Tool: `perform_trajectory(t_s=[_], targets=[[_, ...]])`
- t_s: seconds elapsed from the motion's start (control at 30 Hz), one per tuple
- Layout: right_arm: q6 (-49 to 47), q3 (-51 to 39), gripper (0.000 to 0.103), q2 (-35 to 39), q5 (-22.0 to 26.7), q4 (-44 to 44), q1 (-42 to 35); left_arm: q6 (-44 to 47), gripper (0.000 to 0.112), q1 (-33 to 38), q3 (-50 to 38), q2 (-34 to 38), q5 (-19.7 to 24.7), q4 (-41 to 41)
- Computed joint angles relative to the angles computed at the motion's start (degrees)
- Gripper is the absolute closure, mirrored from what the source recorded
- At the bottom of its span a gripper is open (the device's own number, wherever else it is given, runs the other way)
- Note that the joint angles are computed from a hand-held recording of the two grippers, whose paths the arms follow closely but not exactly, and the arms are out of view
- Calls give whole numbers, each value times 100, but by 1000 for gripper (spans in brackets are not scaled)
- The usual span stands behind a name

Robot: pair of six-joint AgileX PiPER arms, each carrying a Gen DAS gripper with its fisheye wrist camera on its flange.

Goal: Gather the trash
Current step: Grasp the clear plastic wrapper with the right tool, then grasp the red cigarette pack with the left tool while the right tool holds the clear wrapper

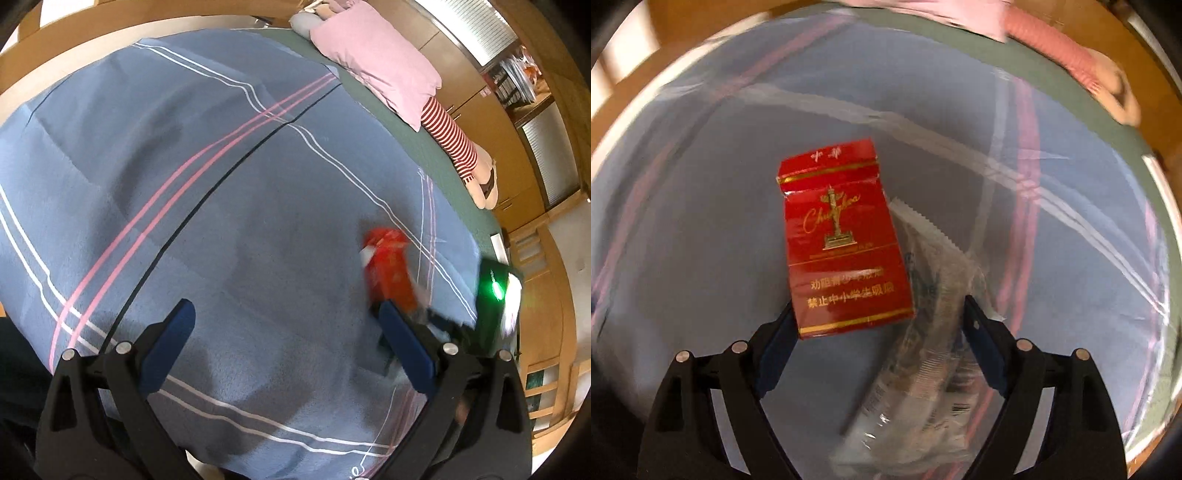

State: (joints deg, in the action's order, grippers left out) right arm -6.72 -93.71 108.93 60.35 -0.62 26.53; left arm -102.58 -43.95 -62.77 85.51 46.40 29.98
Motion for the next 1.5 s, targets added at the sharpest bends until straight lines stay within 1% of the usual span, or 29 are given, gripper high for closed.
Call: perform_trajectory(t_s=[0.03, 0.1, 0.13, 0.17, 0.2, 0.23, 0.27, 0.3, 0.33, 0.37, 0.4, 0.5, 0.57, 0.63, 0.67, 0.77, 0.83, 0.87, 0.93, 1.0, 1.07, 1.17, 1.23, 1.47, 1.5], targets=[[-76, 260, 20, -241, -86, 162, -18, -34, 13, -21, -2, -4, 28, 38], [-98, 486, 24, -498, -182, 375, -131, -116, 13, -33, 1, -21, 66, 91], [-119, 543, 35, -578, -216, 502, -246, -193, 13, -39, 30, -45, 72, 117], [-51, 578, 43, -613, -257, 519, -288, -217, 13, -30, 38, -47, 68, 118], [5, 616, 48, -645, -315, 534, -372, -213, 13, -11, 40, -44, 63, 101], [-9, 604, 63, -641, -318, 608, -466, -180, 13, 12, 28, -31, 65, 83], [10, 560, 69, -616, -302, 661, -538, -238, 13, -41, 63, -65, 106, 111], [81, 617, 71, -673, -334, 742, -596, -254, 13, -66, 52, -60, 145, 123], [84, 667, 79, -733, -375, 922, -726, -247, 13, -73, 36, -47, 169, 124], [141, 684, 84, -753, -410, 993, -744, -250, 13, -77, 17, -25, 180, 126], [153, 778, 86, -849, -466, 1115, -808, -240, 13, -76, 4, -11, 187, 115], [47, 1247, 86, -1319, -675, 1570, -1016, -210, 13, -23, 13, -6, 146, 83], [37, 1442, 87, -1511, -779, 1788, -1122, -259, 13, 50, 104, -62, 10, 70], [134, 1487, 87, -1511, -840, 1904, -1108, -488, 13, 205, 335, -206, -268, 70], [196, 1460, 87, -1465, -845, 1923, -1122, -843, 13, 257, 511, -321, -360, 126], [248, 1386, 87, -1279, -858, 2157, -1104, -1322, 13, 366, 807, -512, -536, 219], [343, 1322, 88, -1147, -899, 2167, -968, -1307, 13, 368, 791, -495, -503, 250], [337, 1321, 88, -1111, -926, 2214, -937, -1151, 13, 354, 697, -422, -438, 216], [103, 1392, 88, -1137, -895, 2563, -937, -963, 13, 313, 572, -318, -365, 176], [-57, 1374, 88, -1098, -723, 2676, -889, -806, 13, 329, 476, -234, -322, 117], [-217, 1418, 87, -1077, -544, 2766, -762, -883, 13, 332, 477, -220, -328, 139], [-920, 1545, 87, -1146, -107, 3469, -805, -1074, 13, 319, 526, -260, -317, 252], [-1022, 1630, 88, -1277, 16, 3645, -871, -1076, 13, 305, 541, -271, -290, 266], [-542, 2357, 87, -2293, -428, 3479, -1469, -822, 13, 306, 406, -160, -209, 171], [-469, 2485, 88, -2423, -507, 3491, -1569, -758, 13, 309, 341, -106, -142, 131]])
